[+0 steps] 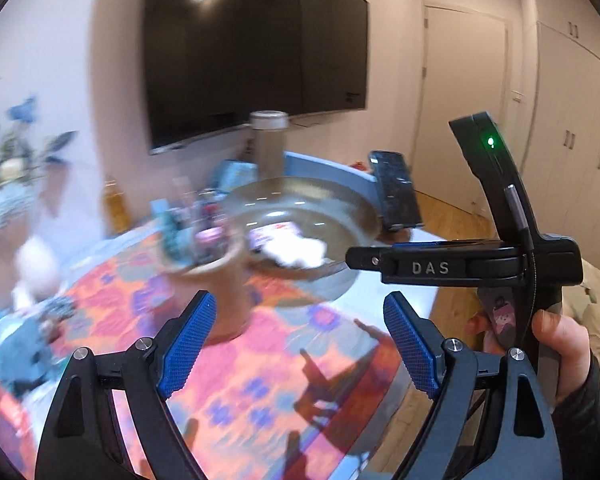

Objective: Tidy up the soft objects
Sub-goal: 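Move both tools back over the tablecloth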

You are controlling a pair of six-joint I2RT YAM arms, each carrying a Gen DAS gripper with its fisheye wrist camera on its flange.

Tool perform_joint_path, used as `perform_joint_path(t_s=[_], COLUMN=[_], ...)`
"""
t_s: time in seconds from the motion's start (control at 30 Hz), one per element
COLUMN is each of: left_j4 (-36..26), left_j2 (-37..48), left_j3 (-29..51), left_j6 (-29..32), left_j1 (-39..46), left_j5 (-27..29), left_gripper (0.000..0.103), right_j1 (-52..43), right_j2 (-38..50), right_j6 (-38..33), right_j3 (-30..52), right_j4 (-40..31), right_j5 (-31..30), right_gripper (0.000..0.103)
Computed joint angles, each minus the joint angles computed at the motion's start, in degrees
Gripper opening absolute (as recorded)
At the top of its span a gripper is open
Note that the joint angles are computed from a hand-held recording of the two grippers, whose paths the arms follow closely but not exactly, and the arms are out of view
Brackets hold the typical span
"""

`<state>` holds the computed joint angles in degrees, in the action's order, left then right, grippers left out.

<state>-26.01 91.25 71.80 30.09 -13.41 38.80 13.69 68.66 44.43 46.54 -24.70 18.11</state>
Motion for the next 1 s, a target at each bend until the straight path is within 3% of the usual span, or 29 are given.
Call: perform_joint_path(t_s=[0.13,0.23,0.5,0.67,0.8,1.0], left_j4=[2.6,3.0,-2.4,-6.0,-8.2,-15.5], left_j2=[-3.5,-1.9,15.2,26.8,35.9,48.9], left_j3=[-3.0,-0.1,22.4,31.2,36.9,51.7], left_j6=[1.3,1.8,-6.5,-7.1,-6.6,-9.2], left_j1=[10.8,19.6,36.4,37.4,35.8,33.3], left_j5=[-0.1,-1.3,-5.8,-5.3,-7.1,-8.2], left_gripper=[0.085,0.085,0.085,0.085,0.085,0.085], right_j1=[8.1,14.0,20.3,21.5,21.5,19.8], right_j2=[6.6,14.5,37.6,50.4,57.7,61.2], right_j6=[-1.8,-5.0,-14.0,-18.9,-24.6,-29.7], right_j3=[4.5,10.9,29.9,42.6,51.0,54.4], right_j4=[3.0,3.8,7.2,5.2,2.0,4.0], right_j5=[0.6,2.6,-5.3,-7.2,-4.4,-6.8], right_gripper=[0.063,0.063,0.063,0.063,0.063,0.063])
